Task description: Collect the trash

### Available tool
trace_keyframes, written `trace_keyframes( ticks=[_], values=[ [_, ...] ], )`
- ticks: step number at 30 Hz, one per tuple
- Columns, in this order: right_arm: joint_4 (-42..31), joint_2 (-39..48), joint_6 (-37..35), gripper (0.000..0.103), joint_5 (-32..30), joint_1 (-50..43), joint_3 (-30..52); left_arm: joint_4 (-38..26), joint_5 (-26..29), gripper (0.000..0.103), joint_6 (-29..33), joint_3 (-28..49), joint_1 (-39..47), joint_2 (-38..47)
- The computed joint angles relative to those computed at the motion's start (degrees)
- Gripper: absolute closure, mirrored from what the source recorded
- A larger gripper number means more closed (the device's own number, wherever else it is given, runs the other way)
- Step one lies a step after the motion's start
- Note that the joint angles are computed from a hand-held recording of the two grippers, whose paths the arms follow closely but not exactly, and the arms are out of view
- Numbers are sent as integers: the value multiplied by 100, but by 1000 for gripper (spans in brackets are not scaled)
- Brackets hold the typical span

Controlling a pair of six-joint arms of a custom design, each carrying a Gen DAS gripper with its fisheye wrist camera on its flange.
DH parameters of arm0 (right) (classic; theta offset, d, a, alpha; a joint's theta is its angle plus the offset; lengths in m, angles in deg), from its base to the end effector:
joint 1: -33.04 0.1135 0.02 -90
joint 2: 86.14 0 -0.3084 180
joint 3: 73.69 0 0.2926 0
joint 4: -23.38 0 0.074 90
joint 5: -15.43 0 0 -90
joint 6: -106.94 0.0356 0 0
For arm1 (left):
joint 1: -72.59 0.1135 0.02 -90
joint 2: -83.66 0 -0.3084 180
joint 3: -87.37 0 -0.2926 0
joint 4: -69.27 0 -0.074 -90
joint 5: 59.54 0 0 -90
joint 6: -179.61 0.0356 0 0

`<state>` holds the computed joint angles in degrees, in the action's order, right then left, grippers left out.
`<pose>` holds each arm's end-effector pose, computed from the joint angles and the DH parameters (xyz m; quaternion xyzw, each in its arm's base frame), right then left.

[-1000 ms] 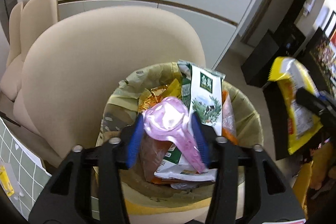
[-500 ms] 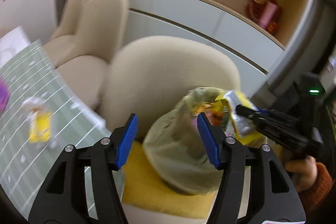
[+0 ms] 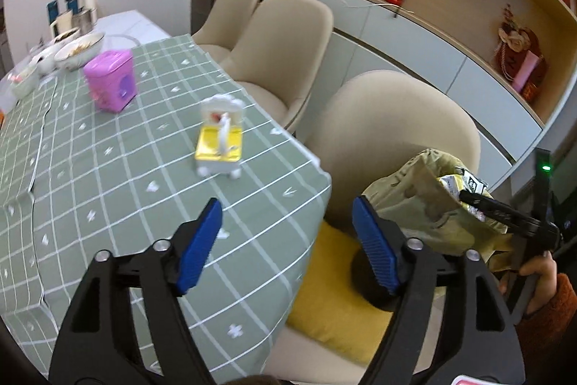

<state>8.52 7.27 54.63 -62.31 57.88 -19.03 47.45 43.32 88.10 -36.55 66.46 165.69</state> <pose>0.3036 0.1322 0.1506 0.1388 0.9349 0.0744 0.3180 0.3108 -0.0413 0.2104 0.0777 0.9246 -0.1281 0.3502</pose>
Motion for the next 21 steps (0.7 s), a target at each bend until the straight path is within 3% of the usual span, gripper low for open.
trace_keyframes(
  ticks=[5,10,13,16,21],
  values=[
    [-257,-850,343,41,1125,925,-202,69,118,18,254,-555,375,-688],
    [-731,-1436,1159,41,2060,2358,-149,-402,595,17,880,-1186,1109,-2095],
    [-1338,-1300,1673,41,3073,3479,217,-776,950,17,1282,-1454,1583,-2904],
    [-1898,-924,2283,41,3867,4417,663,-1553,1548,17,1830,-1629,2374,-3783],
    [-3373,-45,3626,41,4670,5604,1648,-2761,2593,17,3015,-1719,3904,-4735]
  ],
)
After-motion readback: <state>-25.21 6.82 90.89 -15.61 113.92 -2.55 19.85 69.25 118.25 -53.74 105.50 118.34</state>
